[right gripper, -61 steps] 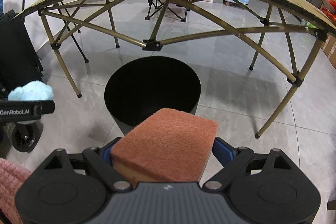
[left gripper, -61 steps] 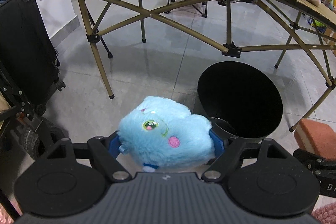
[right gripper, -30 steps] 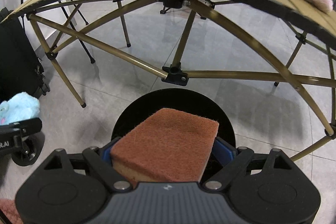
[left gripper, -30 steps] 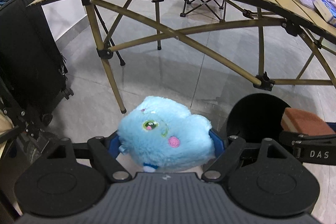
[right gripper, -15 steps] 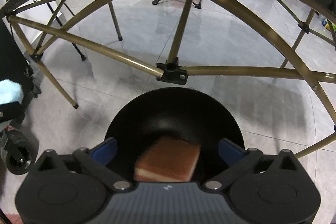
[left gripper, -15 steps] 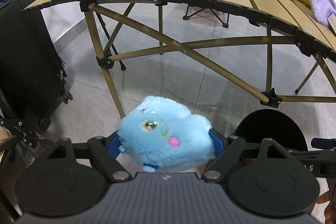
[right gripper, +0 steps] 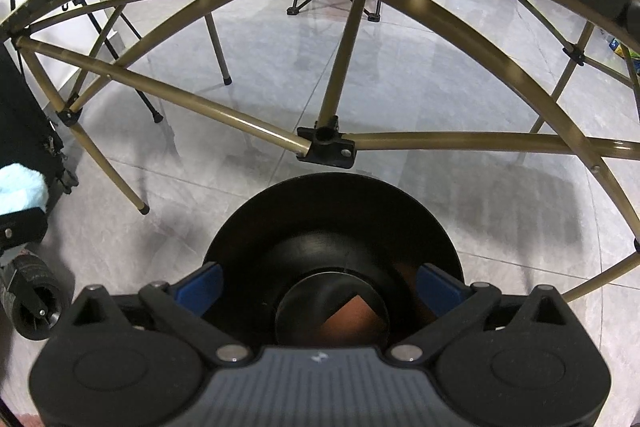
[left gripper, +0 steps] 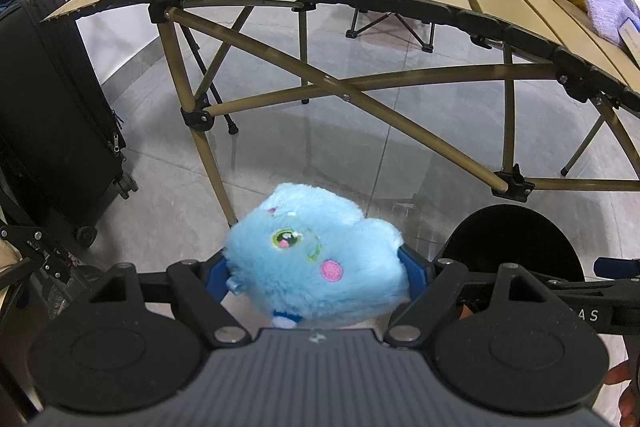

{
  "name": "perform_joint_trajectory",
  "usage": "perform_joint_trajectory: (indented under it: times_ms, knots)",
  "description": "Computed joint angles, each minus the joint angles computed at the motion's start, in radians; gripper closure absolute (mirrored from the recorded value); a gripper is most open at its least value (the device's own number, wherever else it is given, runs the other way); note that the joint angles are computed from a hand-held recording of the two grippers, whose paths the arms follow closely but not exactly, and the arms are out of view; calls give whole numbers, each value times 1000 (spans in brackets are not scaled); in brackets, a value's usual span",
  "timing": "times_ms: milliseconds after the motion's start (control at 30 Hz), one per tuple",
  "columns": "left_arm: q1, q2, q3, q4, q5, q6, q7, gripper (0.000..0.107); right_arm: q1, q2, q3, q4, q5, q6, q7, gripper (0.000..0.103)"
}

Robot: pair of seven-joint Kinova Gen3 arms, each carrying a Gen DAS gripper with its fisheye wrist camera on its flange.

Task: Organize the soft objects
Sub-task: 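Open the right gripper over the bin to drop the orange sponge, then lower the left gripper over the bin and release the blue plush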

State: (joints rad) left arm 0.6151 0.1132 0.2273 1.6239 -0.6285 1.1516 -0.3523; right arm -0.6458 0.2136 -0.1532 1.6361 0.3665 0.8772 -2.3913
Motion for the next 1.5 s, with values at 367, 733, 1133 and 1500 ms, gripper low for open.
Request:
perform_joint_trajectory:
  times_ms: [367, 733, 1133, 1500]
  knots:
    - [26, 17, 6, -22, -14, 4, 4, 27, 8, -37, -6, 31, 19, -3, -16, 0]
    - [71, 56, 0, -71, -19, 10, 1, 27, 33, -90, -21, 75, 43, -4, -33, 0]
    - [147, 130, -22, -166, -12, 18, -25, 27, 101, -172, -38, 153, 52, -9, -39, 0]
    - [223, 218, -56, -259, 8, 28, -62, 27, 192, -260, -48, 258, 18, -39, -1, 0]
